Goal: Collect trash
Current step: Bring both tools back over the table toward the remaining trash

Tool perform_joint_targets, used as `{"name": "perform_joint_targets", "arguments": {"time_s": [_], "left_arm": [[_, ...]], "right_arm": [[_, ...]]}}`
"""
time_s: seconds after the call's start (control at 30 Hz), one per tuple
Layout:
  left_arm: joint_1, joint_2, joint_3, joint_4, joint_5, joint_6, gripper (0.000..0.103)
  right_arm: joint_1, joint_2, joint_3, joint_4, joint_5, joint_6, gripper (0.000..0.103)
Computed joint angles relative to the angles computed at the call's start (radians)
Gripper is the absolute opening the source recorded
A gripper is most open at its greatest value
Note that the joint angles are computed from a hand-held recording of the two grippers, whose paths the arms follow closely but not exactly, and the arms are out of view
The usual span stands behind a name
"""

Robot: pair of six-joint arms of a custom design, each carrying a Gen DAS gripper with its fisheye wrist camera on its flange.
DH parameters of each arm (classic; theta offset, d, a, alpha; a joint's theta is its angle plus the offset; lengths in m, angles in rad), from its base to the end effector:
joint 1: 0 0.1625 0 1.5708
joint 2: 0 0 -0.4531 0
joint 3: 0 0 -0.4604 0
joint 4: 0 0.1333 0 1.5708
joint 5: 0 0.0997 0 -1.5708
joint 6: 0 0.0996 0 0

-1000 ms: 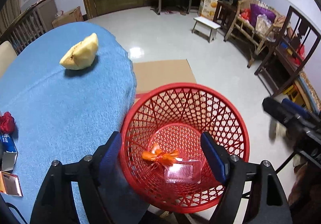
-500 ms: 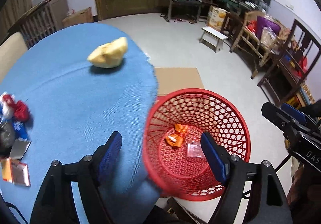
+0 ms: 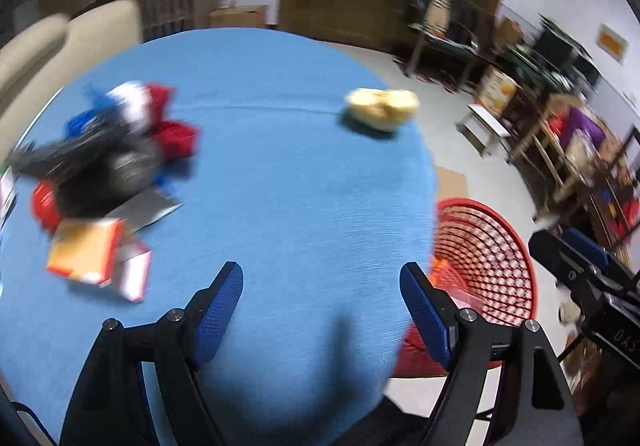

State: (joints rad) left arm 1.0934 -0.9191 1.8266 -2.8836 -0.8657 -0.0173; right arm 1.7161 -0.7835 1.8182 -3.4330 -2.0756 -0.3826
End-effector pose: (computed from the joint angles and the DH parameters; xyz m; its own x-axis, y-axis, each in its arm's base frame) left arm -0.1366 -0.6947 0.1296 -0.8010 0.1088 -0.5887 0.4084 0.8182 -0.4045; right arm 0.1838 -0.6682 0.1009 -0.8147 -0.0407 0.5785 -0.4335 0.7054 -0.5608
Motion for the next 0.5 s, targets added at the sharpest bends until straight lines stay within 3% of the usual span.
{"name": "perform_joint_targets", "arguments": {"time_s": [0.33,0.5], "left_arm": [[0.077,-0.123,0.096,-0.077,0.098,-0.095,0.081],[0.108,-0.151,0.119,-0.132,0.086,-0.020,0.081]], "right_arm": [[0.045,0.085,-0.039,0.087,0.036,-0.044,0.091],[0.053,0.102,-0.052,0.116,0.037,-0.055,0.091]]}}
